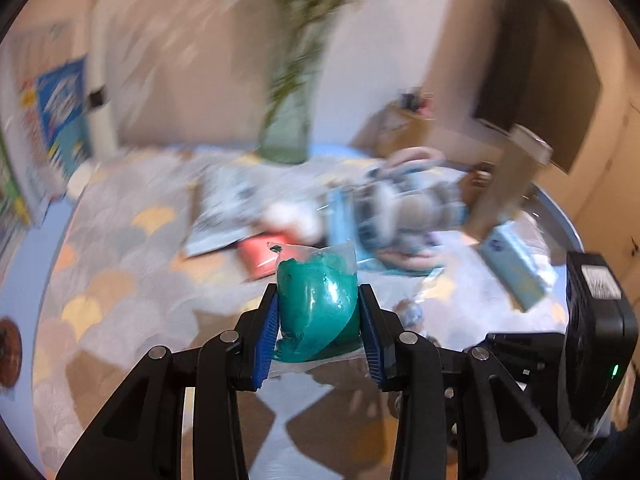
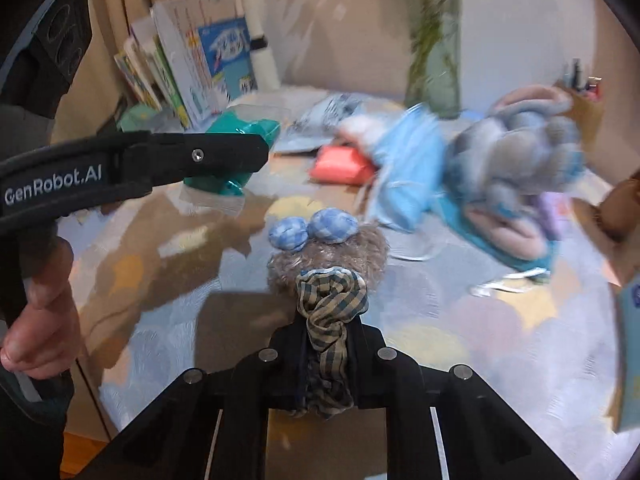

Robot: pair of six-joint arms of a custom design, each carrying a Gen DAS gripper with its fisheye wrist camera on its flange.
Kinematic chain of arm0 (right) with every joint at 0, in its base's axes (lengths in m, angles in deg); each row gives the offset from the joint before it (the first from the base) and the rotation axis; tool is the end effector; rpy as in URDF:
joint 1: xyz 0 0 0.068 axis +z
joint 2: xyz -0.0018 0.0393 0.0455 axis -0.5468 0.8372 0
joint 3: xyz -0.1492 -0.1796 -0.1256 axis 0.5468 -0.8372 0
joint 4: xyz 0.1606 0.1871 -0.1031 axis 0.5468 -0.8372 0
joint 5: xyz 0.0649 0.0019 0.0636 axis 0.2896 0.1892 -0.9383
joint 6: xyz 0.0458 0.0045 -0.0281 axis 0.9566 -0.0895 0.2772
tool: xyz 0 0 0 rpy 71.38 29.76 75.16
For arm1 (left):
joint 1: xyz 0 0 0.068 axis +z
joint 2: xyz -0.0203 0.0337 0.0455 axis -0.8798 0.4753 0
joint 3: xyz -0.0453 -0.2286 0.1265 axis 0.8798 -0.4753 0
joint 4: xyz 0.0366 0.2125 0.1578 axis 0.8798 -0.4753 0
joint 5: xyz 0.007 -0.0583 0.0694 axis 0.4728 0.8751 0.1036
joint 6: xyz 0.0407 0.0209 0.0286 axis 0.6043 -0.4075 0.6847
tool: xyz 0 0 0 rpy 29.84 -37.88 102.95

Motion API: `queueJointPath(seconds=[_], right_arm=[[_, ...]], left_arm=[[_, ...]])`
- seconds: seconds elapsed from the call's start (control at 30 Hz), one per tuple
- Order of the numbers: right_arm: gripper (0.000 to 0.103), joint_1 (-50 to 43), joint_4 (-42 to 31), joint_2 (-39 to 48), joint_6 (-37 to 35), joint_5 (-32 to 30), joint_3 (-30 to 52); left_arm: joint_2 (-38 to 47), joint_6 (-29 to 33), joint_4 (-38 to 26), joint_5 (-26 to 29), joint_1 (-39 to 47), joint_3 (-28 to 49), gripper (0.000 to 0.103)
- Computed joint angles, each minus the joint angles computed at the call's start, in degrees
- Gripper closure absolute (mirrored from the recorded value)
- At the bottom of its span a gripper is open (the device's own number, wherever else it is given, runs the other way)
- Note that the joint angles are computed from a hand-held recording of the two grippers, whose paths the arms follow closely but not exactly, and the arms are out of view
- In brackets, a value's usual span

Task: Organize soft objects
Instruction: 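Grasp the green pouch with the left gripper while the right grasps the fuzzy plush, then carry the green pouch and fuzzy plush into the glass bowl and release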

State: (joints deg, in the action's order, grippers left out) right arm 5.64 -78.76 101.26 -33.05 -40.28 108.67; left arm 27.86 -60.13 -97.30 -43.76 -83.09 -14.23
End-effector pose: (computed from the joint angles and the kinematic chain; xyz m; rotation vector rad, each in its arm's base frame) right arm 0.1991 0.1629 0.1999 -0.5803 2.4520 0.4614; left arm 0.2035 -0.0819 0.2342 0.2406 2.3402 -0.3361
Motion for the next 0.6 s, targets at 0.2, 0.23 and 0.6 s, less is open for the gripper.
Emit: queueJointPath(seconds=[0.2,0.23,0.6], right_arm=[[0.088,-15.0,-11.3,-16.9,-5.5,-1.3,-1.4],[0.088,-17.9,-13.3,-19.2,-7.0,-1.5,-1.1],[0.088,-74.4,-23.4,-18.3,-27.7,-23.8,8.7]], left_arm=[[6.3,-1.2,3.1,-5.3,-16.9,8.9,0.068],[9.0,-0.8,3.7,-6.8,-20.2,11.6,0.068],[42.3,3.3,5.0,-10.4,-36.5,45.8,0.068]])
